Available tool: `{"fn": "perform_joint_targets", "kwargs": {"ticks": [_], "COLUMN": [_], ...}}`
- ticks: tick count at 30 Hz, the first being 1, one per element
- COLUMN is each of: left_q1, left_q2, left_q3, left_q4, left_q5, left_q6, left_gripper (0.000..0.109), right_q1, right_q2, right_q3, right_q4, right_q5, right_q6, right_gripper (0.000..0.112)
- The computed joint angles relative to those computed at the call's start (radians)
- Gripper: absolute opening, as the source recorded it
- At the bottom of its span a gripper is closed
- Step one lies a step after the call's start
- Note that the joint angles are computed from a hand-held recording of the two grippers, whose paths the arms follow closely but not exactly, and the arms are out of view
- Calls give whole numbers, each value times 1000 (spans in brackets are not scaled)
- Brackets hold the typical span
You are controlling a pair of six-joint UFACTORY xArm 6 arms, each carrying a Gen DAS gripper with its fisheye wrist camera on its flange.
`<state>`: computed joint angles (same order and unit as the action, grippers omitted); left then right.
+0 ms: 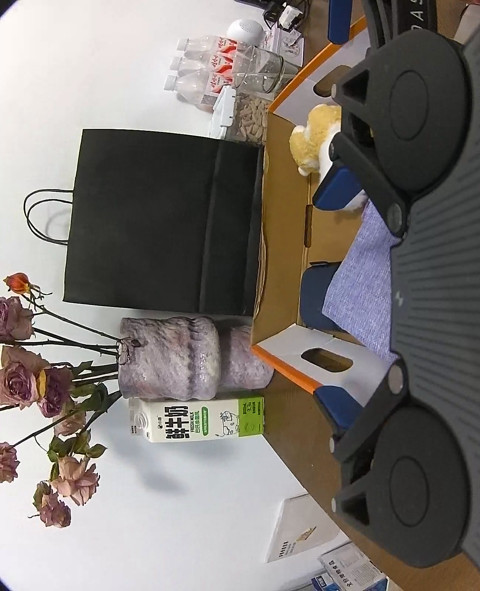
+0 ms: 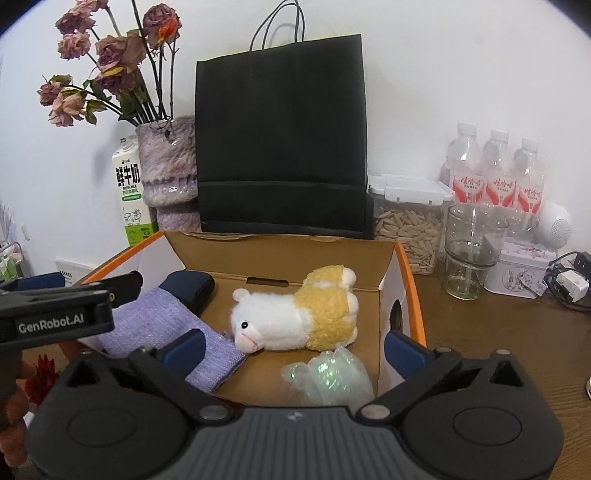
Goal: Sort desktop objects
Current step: 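Lift both bags into the cardboard box and open both tools, then move the left tool to the white bottle cap and grasp it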
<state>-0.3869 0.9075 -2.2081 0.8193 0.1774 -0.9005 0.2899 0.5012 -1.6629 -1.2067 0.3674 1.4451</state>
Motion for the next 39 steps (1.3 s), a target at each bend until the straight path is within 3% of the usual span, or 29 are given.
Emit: {"fn": "perform_joint_targets", "kwargs": {"ticks": [7,13,29,34,39], "left_q1": [15,33,101,115,126], "left_q2": [-44,-112,-397,-487,-578], "left_q3": [53,129,471,601,745], "left_q4": [104,263,966,1039,1028], "left_q5": [-33,-81,-137,-139,-174], "left_q6": [-101,-239,-911,-965,-924], "left_gripper": [103,103,103,103,103], "right_q1": [7,17,80,127,175], "right_q2": [-19,-59,-297,-369,-437], "right_q3": [14,43,327,435,539], "right_q4": [-29,-95,-329,-325,-262], "right_q5": [-2,-6,18,55,85], "right_q6": [20,72,296,310,289], "right_gripper": [103,103,103,103,103]}}
